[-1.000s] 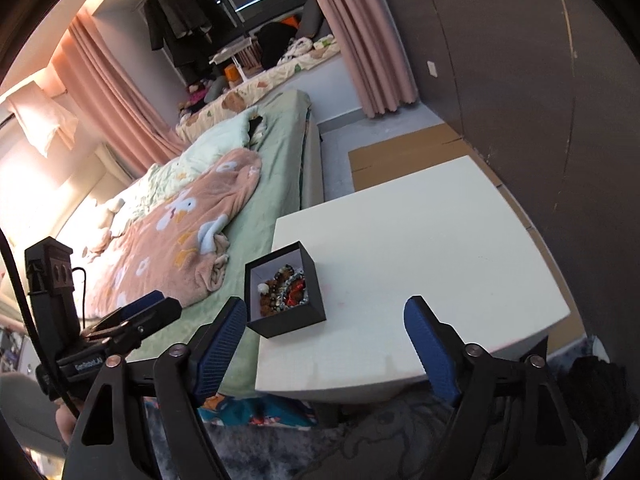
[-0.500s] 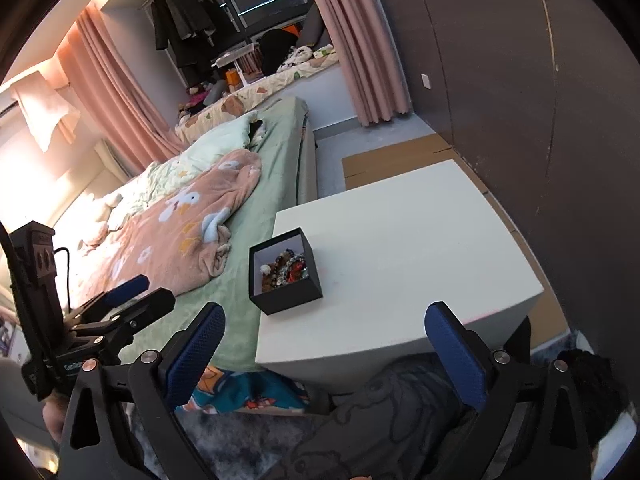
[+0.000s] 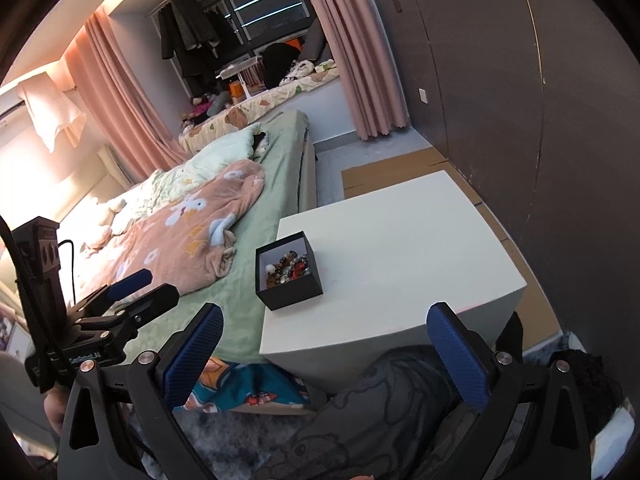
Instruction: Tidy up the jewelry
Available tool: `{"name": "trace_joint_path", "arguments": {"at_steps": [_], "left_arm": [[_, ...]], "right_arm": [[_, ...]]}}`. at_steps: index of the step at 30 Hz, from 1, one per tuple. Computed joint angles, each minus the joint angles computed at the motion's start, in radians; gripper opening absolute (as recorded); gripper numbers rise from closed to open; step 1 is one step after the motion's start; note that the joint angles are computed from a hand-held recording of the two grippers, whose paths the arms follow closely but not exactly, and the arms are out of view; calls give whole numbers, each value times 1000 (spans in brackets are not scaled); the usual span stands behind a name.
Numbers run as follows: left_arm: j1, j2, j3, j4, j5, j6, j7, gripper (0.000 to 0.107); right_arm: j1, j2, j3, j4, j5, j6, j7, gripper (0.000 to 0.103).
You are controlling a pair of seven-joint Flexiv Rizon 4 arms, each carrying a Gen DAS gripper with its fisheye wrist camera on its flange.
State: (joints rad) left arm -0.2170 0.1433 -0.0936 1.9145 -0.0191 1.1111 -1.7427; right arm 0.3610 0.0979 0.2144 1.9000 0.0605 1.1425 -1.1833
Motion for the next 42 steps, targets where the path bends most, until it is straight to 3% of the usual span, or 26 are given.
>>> {"name": "trace_joint_path", "arguments": {"at_steps": [42], "left_arm": [[-1, 18, -16, -5, 63, -15, -59, 103]], "right_arm": [[0, 40, -9, 58, 39, 43, -31, 103]]}}
